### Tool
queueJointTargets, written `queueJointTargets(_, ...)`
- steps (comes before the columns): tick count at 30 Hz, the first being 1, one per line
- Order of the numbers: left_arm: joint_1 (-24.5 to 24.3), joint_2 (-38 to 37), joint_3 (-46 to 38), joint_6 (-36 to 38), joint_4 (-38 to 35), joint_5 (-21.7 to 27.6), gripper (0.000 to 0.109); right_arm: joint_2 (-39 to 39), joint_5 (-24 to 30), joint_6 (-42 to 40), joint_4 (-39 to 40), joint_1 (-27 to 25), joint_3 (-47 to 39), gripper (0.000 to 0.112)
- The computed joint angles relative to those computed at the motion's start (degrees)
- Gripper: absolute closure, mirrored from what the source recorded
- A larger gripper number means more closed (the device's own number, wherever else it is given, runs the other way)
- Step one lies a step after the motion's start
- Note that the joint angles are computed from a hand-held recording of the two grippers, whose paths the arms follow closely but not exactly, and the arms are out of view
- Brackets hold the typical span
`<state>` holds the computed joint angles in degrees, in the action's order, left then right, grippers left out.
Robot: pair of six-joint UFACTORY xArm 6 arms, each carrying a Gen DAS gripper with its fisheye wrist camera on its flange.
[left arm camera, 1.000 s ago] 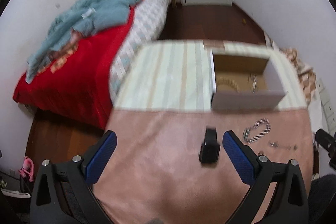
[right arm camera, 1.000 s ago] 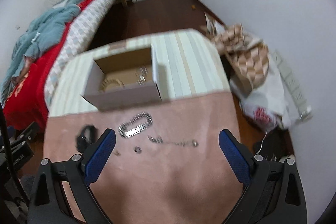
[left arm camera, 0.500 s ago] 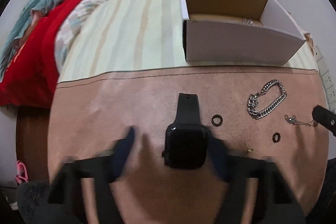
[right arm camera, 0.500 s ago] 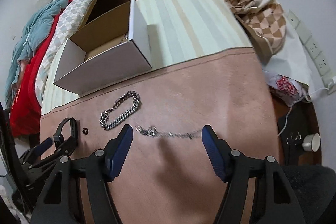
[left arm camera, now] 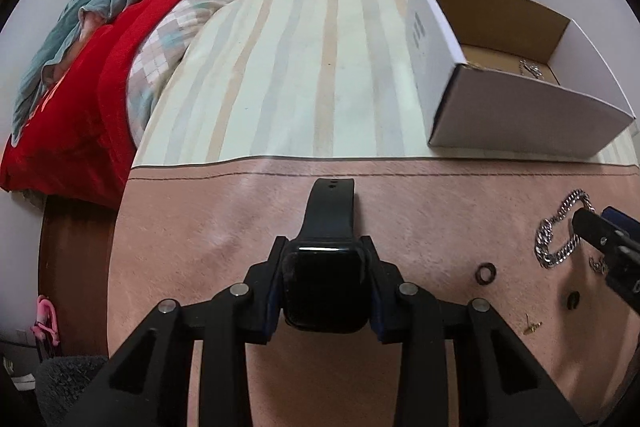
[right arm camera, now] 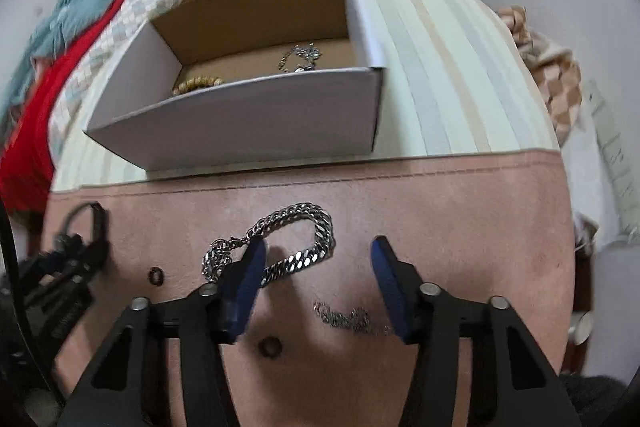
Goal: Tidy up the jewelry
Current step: 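Grasp the black smartwatch with the left tool while the right tool grasps the thick silver chain, then carry the watch and chain into the white box and open both tools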
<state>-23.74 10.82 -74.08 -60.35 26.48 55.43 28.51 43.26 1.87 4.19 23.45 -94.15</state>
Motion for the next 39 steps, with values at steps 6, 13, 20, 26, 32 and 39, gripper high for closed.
queueJointTargets(6,0.47,0.1,0.16,-0.11,0.05,-0.71,0.078,0.9,-0.72,3.09,-8.07,1.86,-0.96,0.095)
queueJointTargets(13,0.94,-0.25,0.84,-0.07,-0.48,-1.71,0.078,0.85,-1.25,4.07,-9.05,2.24,-0.8,0.103)
queueJointTargets(20,1.18,-0.39,1.13,-0.19,-0.59,-2.19,0.078,0.0,-1.82,3.9,-8.23,1.81,0.53,0.103)
queueJointTargets(26,1.46,-1.0,1.22,-0.26,-0.74,-2.22,0.078,-1.06,-1.66,-2.93,4.31,0.36,1.61,0.104)
queueJointTargets(32,0.89,-2.68,-0.03,0.6,-1.25,-3.26,0.078,-5.95,-1.98,-9.44,12.75,-0.43,5.03,0.104)
queueJointTargets(39,1.16,-2.56,-6.73,5.23,-3.4,-4.93,0.078,-8.83,1.44,-13.16,15.7,-1.13,0.25,0.104)
